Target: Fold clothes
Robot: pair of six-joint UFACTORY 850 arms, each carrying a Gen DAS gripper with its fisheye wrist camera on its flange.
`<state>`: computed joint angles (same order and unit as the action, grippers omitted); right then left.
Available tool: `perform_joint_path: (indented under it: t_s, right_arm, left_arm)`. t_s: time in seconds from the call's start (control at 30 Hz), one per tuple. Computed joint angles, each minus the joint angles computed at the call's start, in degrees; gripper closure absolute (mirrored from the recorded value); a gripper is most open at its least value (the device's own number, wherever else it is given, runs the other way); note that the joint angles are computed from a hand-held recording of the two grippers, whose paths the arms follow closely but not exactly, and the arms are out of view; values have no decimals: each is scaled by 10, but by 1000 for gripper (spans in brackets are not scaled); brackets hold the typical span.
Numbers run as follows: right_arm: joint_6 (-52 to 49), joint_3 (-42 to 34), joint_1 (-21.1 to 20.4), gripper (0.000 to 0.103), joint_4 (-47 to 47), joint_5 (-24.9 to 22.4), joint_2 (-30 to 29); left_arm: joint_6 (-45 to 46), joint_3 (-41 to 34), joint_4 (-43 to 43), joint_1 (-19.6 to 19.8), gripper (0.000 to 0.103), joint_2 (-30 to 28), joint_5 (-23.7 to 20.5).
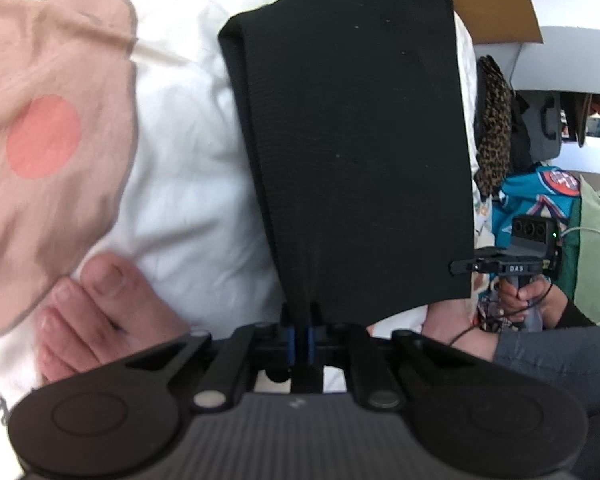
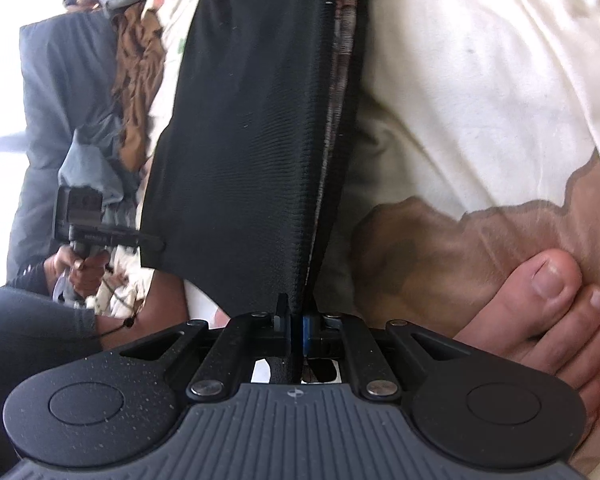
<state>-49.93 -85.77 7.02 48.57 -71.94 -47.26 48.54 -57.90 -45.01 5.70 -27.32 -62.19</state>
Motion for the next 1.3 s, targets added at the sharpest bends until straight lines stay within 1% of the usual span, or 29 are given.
perform_joint_path:
  t_s: [0.17, 0.3, 0.43, 0.6, 0.73, 0.8, 0.9, 1.0, 1.17, 1.3]
  right_arm:
    - [3, 9, 4, 101, -5, -14, 9]
    - [0, 12, 2, 101, -24, -37, 14]
    - [-1, 22, 4, 101, -24, -37, 24]
    - [-7, 22, 4, 101, -3, -20, 25]
    - [-11, 8, -3, 101, 12, -15, 19]
    - [-9, 1, -4, 101, 20, -10, 16]
    - [-11, -13, -7, 101, 36, -5, 12]
    - [-12, -26, -6, 101, 55, 10, 10]
    - [-16, -50, -5, 101, 84, 37, 1]
    - [-15, -78, -4, 101, 92, 47, -11]
  left_arm:
    - [-3, 15, 2, 2, 97, 14, -10]
    - [-8, 21, 17, 6, 97, 27, -21]
    - [-11, 26, 14, 9, 97, 38, -21]
    - [-12, 15, -18, -9, 98, 37, -6]
    - [-3, 5, -42, -8, 98, 39, 6]
    - [4, 2, -46, -1, 98, 38, 10]
    - [10, -5, -66, -8, 98, 31, 29]
    - [13, -20, -104, -30, 98, 22, 57]
    - [39, -37, -134, -29, 98, 14, 83]
    - [52, -51, -143, -30, 98, 9, 99]
